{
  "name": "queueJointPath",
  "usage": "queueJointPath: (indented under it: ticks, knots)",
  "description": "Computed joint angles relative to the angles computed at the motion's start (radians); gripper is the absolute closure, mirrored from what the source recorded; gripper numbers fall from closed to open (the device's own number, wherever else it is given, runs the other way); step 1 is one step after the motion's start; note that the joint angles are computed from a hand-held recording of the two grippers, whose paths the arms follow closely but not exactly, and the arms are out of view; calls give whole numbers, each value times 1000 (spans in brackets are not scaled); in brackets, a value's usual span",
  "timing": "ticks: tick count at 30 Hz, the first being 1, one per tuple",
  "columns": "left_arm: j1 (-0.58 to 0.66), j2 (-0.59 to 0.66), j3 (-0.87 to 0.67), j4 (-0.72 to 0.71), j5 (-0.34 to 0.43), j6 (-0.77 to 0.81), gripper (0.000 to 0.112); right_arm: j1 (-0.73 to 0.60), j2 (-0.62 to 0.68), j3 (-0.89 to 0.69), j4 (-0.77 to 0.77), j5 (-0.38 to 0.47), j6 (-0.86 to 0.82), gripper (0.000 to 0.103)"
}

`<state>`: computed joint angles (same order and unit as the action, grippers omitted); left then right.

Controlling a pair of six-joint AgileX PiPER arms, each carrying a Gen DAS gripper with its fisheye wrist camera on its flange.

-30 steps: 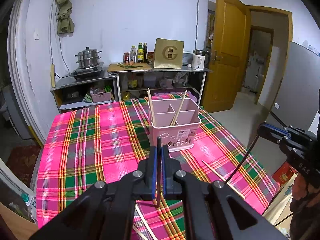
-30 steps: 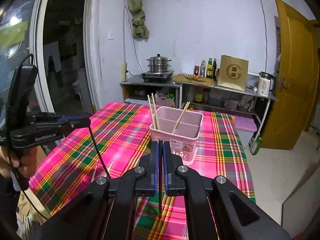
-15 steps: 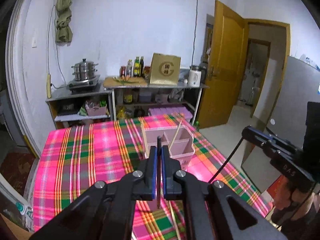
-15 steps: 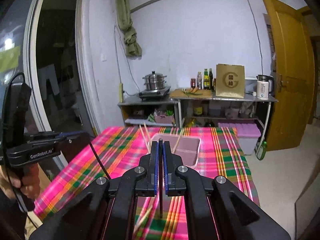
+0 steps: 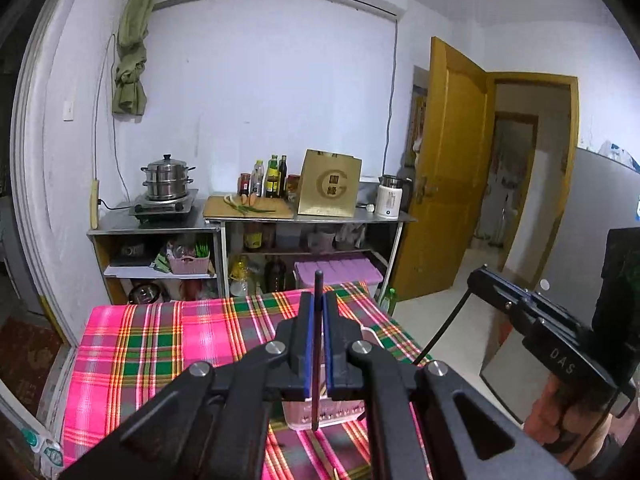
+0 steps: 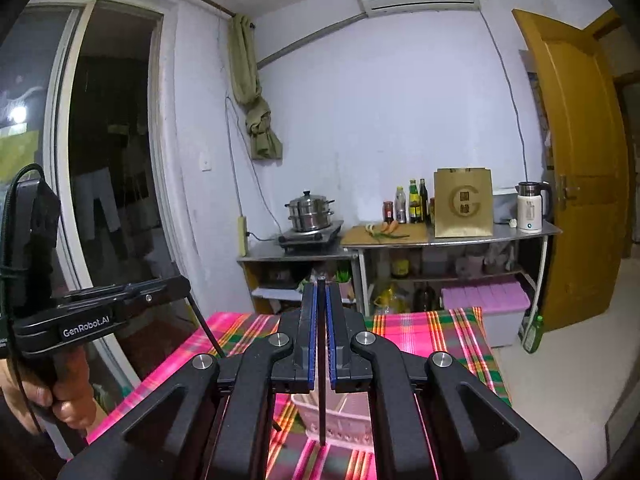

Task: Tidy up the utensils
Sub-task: 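Lower both held chopsticks into the pink basket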

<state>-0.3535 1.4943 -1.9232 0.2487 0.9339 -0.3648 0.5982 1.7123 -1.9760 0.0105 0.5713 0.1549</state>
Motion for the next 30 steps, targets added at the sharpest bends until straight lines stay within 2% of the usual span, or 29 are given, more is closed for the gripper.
queueJointPath:
  ticks: [6,16,19,30]
  knots:
    - [31,86,-114,-31,18,42,108,-23,88,-137,33,29,-15,99]
    - [83,167,-166,-104,-23,100,108,-39,216,-266,57,55,-23,99]
    - [98,185,-153,-129,-43,114,108,-48,258,-310,77,75,-34,99]
    - [131,221,-42,-182,-99,120,108,-71,317,-268,132,61,-67,99]
